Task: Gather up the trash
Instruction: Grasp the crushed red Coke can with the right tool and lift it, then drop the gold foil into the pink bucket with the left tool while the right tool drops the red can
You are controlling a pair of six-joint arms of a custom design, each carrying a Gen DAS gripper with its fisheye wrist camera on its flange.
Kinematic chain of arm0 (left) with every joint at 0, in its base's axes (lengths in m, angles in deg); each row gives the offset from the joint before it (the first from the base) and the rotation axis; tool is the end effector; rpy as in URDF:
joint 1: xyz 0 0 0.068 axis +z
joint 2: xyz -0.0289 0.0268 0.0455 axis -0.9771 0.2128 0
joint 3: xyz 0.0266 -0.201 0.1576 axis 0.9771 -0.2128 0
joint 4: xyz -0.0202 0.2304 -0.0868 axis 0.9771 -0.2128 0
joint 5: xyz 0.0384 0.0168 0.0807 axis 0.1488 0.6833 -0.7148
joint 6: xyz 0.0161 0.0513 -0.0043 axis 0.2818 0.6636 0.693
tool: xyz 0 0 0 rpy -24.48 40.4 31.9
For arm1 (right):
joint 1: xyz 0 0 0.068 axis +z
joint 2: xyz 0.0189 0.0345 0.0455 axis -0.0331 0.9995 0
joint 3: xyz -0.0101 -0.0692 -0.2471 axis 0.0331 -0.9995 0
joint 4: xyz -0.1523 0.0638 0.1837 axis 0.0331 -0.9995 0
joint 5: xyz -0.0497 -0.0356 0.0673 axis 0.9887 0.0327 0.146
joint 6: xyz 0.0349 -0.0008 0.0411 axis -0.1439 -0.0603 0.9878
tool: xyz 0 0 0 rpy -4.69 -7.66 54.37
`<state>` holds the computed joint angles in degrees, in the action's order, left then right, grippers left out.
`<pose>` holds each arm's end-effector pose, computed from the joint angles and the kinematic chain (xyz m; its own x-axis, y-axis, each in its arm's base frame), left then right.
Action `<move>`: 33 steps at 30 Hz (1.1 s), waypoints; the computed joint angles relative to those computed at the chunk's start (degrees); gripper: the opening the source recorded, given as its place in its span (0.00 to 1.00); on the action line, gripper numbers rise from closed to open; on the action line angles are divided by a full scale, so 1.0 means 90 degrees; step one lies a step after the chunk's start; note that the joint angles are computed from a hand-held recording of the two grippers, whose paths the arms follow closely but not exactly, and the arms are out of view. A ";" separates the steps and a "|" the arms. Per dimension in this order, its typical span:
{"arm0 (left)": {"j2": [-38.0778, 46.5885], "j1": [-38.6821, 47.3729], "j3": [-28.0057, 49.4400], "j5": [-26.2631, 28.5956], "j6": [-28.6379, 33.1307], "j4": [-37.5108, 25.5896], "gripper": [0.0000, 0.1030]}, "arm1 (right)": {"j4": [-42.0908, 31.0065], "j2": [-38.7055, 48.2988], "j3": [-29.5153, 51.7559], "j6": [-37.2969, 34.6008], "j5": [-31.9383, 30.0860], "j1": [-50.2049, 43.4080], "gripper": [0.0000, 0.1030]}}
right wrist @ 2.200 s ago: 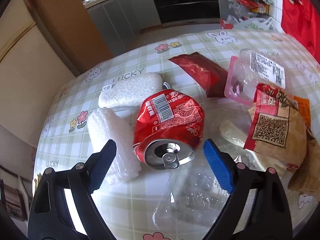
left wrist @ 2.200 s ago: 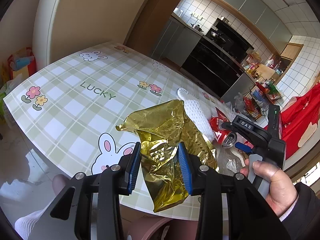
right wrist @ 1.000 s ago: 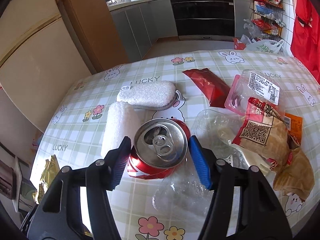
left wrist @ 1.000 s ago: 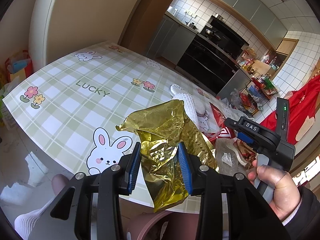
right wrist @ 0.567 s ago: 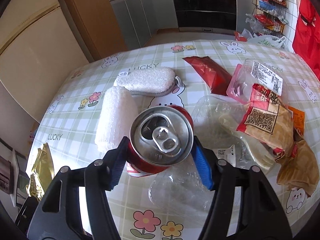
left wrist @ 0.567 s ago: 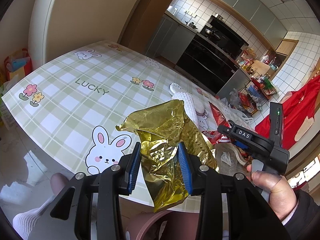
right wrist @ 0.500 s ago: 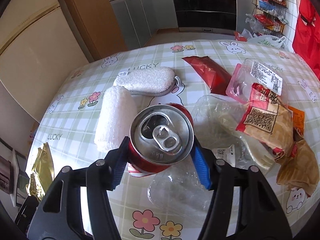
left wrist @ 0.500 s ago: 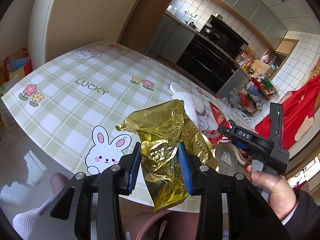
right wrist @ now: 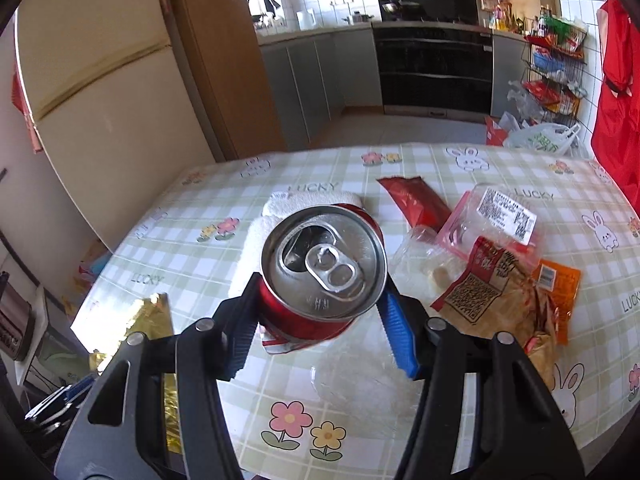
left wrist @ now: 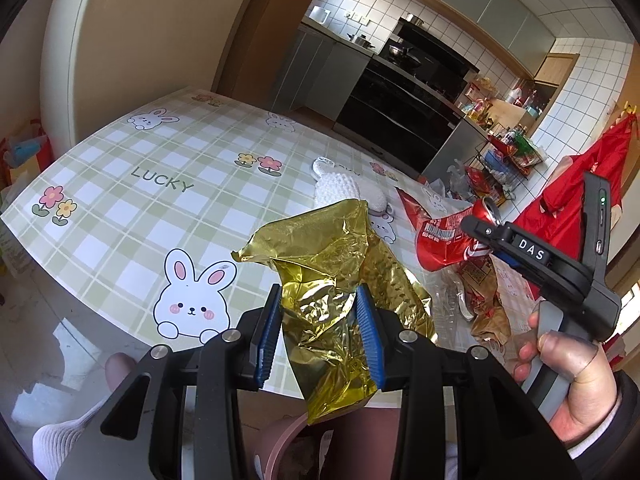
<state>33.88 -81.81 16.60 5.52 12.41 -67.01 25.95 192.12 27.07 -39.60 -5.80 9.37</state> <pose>0.2168 -0.0237 0.1324 -0.6851 -0.3012 -0.6632 -0.0013 0.9110 -0.4123 0.3523 0.0718 0.1423 -0.6737 0.0832 -0.7343 -0.0873 0.9777 0.1909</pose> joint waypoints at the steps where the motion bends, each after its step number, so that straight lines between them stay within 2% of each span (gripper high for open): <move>1: -0.0117 -0.0077 -0.0018 -0.0038 -0.0021 -0.0092 0.35 | 0.0033 -0.0132 -0.0094 -0.0003 -0.0096 -0.0064 0.56; 6: -0.0799 -0.0516 -0.0082 -0.0355 -0.0084 -0.0600 0.35 | 0.0294 -0.0828 -0.0558 0.0042 -0.0643 -0.0421 0.55; 12: -0.1366 -0.1001 -0.0124 -0.0622 -0.0210 -0.1120 0.35 | 0.0094 -0.1703 -0.0881 -0.0010 -0.0946 -0.0724 0.54; 17: -0.1733 -0.1811 -0.0097 -0.1014 -0.0231 -0.1713 0.35 | -0.0179 -0.3007 -0.1579 -0.0028 -0.1060 -0.0833 0.54; 20: -0.1660 -0.2519 -0.0148 -0.1377 -0.0347 -0.1890 0.35 | -0.0369 -0.3902 -0.2122 0.0071 -0.1220 -0.1001 0.54; 25: -0.1050 -0.3581 -0.0295 -0.1677 -0.1030 -0.1826 0.35 | -0.1139 -0.5178 -0.2758 0.0091 -0.1708 -0.1470 0.54; 30: -0.0641 -0.4054 -0.0289 -0.1571 -0.1296 -0.1576 0.36 | -0.2018 -0.6063 -0.3025 -0.0132 -0.1992 -0.1737 0.54; 32: -0.0677 -0.4204 -0.0197 -0.1611 -0.1337 -0.1661 0.41 | -0.2195 -0.6295 -0.3128 -0.0211 -0.2019 -0.1787 0.54; 33: -0.0702 -0.4244 -0.0130 -0.1639 -0.1344 -0.1743 0.48 | -0.2275 -0.6368 -0.3160 -0.0218 -0.2075 -0.1827 0.54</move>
<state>27.57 -120.01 15.43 -9.23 0.32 -82.70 5.47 134.81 -1.37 -41.56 -24.48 -7.08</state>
